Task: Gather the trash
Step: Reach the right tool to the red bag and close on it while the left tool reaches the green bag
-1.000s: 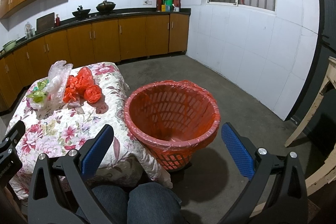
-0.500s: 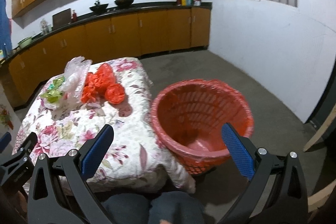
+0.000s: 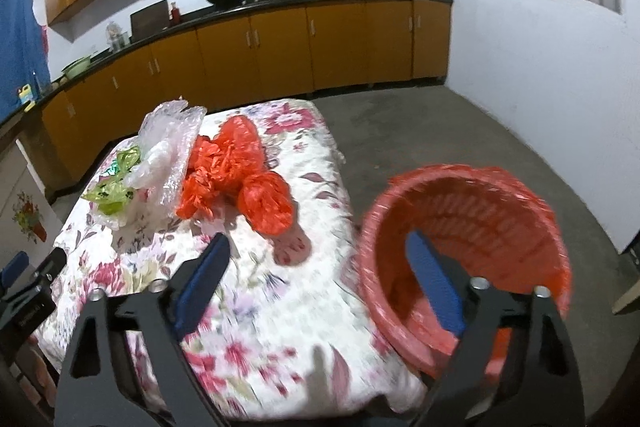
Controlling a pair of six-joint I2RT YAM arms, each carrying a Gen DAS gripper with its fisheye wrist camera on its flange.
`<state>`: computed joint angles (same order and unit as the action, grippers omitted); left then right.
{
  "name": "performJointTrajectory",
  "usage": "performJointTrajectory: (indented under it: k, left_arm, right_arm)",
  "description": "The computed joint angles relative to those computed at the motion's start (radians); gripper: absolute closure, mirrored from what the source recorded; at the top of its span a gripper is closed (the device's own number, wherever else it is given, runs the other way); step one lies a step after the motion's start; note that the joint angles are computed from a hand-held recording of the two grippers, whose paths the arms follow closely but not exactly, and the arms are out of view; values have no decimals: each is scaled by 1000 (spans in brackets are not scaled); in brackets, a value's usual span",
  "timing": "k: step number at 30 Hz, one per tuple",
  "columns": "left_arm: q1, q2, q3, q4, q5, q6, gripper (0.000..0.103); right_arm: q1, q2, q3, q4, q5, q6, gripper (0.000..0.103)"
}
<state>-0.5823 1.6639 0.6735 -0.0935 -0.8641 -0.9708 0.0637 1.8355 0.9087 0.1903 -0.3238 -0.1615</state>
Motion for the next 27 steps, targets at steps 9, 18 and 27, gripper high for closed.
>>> performJointTrajectory:
  k: [9,18,27]
  left_arm:
    - [276,70,76,216,165,283,15]
    - [429,283,273,161,330,350,31]
    - [435,344,253,225,390,377,65]
  right_arm:
    - [103,263,306,-102,22,60,28]
    - [140,466,592,-288,7,69,41]
    - [151,521,633,-334,-12,6,61]
